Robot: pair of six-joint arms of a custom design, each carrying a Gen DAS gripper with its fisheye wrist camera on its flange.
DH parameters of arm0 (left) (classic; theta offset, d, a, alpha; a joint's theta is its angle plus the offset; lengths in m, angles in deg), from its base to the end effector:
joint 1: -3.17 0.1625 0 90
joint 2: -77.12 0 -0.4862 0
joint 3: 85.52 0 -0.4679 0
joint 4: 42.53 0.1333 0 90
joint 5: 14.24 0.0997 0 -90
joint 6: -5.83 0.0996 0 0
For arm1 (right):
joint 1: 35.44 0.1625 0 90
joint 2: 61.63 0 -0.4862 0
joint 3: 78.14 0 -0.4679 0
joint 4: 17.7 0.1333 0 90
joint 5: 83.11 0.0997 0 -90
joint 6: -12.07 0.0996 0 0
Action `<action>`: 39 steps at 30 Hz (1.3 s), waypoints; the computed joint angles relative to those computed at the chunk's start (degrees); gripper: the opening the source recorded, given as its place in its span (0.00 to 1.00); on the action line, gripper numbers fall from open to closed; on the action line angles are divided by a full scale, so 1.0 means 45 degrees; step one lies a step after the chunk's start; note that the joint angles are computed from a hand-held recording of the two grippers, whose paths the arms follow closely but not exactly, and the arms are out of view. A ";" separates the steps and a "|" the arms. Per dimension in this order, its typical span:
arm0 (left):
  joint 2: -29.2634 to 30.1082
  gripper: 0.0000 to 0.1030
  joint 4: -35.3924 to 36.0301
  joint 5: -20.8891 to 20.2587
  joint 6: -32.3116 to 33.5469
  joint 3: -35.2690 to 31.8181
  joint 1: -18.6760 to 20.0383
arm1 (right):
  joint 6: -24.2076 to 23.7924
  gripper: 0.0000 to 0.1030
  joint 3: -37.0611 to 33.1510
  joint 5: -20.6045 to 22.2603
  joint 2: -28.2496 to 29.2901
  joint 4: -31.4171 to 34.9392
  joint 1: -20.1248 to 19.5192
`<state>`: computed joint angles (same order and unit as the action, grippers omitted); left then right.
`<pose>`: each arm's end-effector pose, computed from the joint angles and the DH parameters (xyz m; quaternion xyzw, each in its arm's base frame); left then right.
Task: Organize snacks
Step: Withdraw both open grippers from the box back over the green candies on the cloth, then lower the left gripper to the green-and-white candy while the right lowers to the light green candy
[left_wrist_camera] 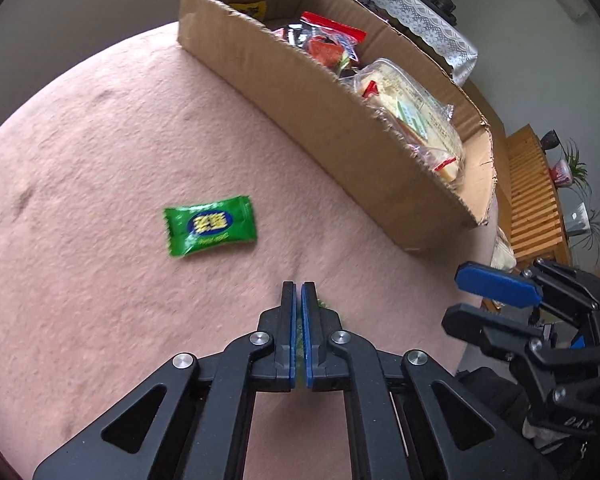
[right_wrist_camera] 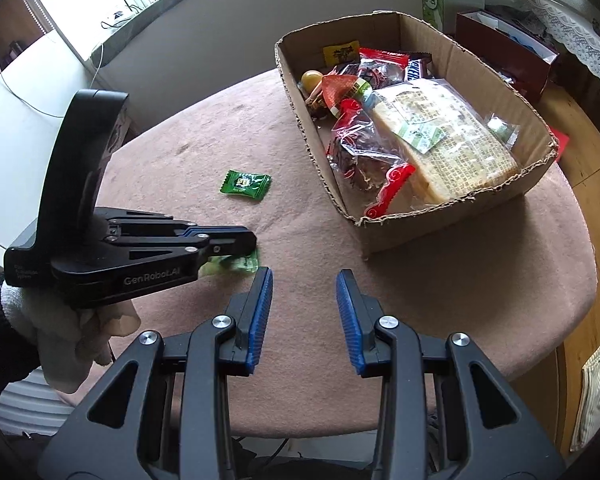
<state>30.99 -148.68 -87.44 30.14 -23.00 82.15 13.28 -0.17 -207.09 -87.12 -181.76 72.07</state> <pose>-0.0101 -0.8998 0.2852 0.3005 0.9425 0.0190 0.1449 0.3289 -0.7843 -0.0395 0.0790 -0.9377 0.2233 0.2541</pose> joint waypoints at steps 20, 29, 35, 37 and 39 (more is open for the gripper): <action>0.0776 0.33 -0.1623 0.0714 0.0924 -0.0782 -0.0302 | -0.0643 0.34 -0.1048 0.1371 0.0991 0.1005 0.0027; 0.0764 0.41 -0.3314 0.2095 0.2226 -0.0083 -0.0306 | -0.0626 0.34 -0.1168 0.1528 0.1086 0.1129 -0.0056; 0.0958 0.13 -0.2975 0.1893 0.1127 -0.0906 0.0032 | -0.0738 0.34 -0.1524 0.2060 0.1335 0.1621 -0.0098; 0.1000 0.07 -0.2758 0.1764 0.0824 -0.1156 0.0142 | -0.0650 0.34 -0.1730 0.2198 0.1474 0.1868 -0.0117; 0.0992 0.07 -0.2621 0.1594 0.0665 -0.1269 0.0218 | -0.0563 0.34 -0.1997 0.2062 0.1652 0.2057 -0.0103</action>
